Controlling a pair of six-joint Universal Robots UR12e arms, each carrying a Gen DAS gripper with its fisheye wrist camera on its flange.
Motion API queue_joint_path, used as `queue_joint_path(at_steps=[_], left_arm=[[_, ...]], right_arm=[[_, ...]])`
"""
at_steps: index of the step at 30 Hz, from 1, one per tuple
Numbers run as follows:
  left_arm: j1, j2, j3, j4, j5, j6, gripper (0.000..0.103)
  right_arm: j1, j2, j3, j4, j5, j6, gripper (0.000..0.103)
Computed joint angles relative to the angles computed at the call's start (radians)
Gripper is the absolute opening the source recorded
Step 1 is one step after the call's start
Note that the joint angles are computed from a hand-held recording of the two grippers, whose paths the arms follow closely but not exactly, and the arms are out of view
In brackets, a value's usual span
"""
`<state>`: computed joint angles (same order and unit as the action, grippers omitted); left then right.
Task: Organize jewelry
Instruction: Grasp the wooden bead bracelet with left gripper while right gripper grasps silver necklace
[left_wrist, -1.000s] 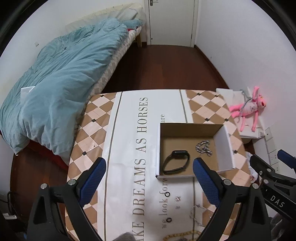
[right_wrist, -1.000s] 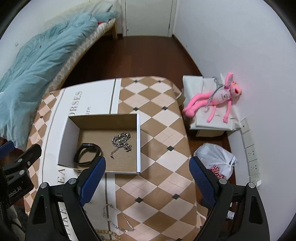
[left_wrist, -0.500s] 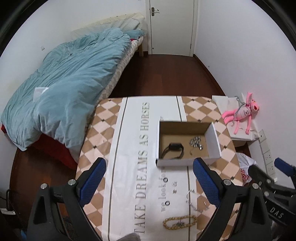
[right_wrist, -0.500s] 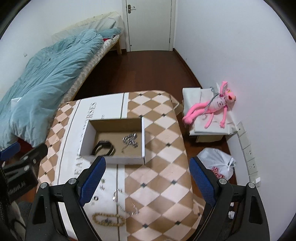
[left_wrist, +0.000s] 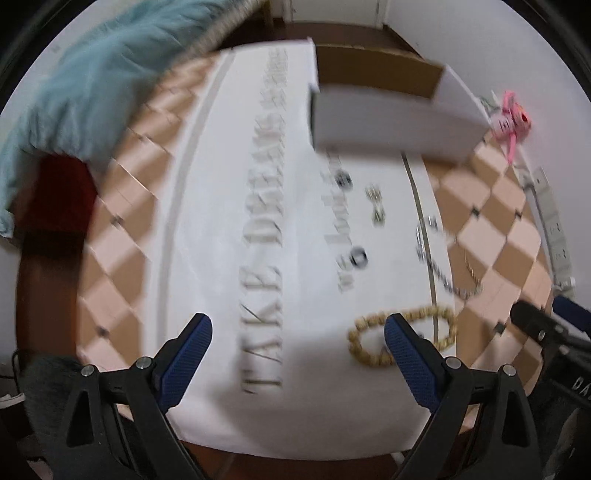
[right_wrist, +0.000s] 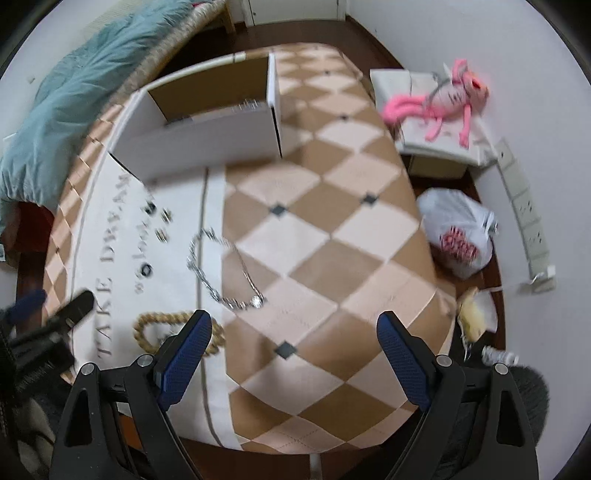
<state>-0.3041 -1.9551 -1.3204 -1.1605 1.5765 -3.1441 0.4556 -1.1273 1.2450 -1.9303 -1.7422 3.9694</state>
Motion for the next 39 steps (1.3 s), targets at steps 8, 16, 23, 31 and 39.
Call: queue_joint_path(at_steps=[8,16,23,31,39], left_arm=[[-0.02,-0.012,-0.017,0.002,-0.025,0.031,0.058],[-0.018,-0.011,-0.021,0.043,-0.078,0.05,0.007],[0.006,0.005,-0.033,0.094,-0.036,0.043,0.007],[0.025,0.004,-0.038,0.107,-0.01,0.042,0.007],[0.029,0.006,-0.042,0.111,-0.027,0.054,0.007]], right_arm=[[-0.005,-0.017,0.048,-0.023,0.005,0.027,0.091],[-0.012,-0.01,0.045,-0.038,0.019,0.027,0.079],[-0.014,0.015,0.031,-0.105,0.065,-0.012,0.071],[0.032,0.091,-0.064,-0.06,-0.01,-0.193,0.071],[0.047,0.101,-0.048,-0.104,-0.058,-0.247,0.011]])
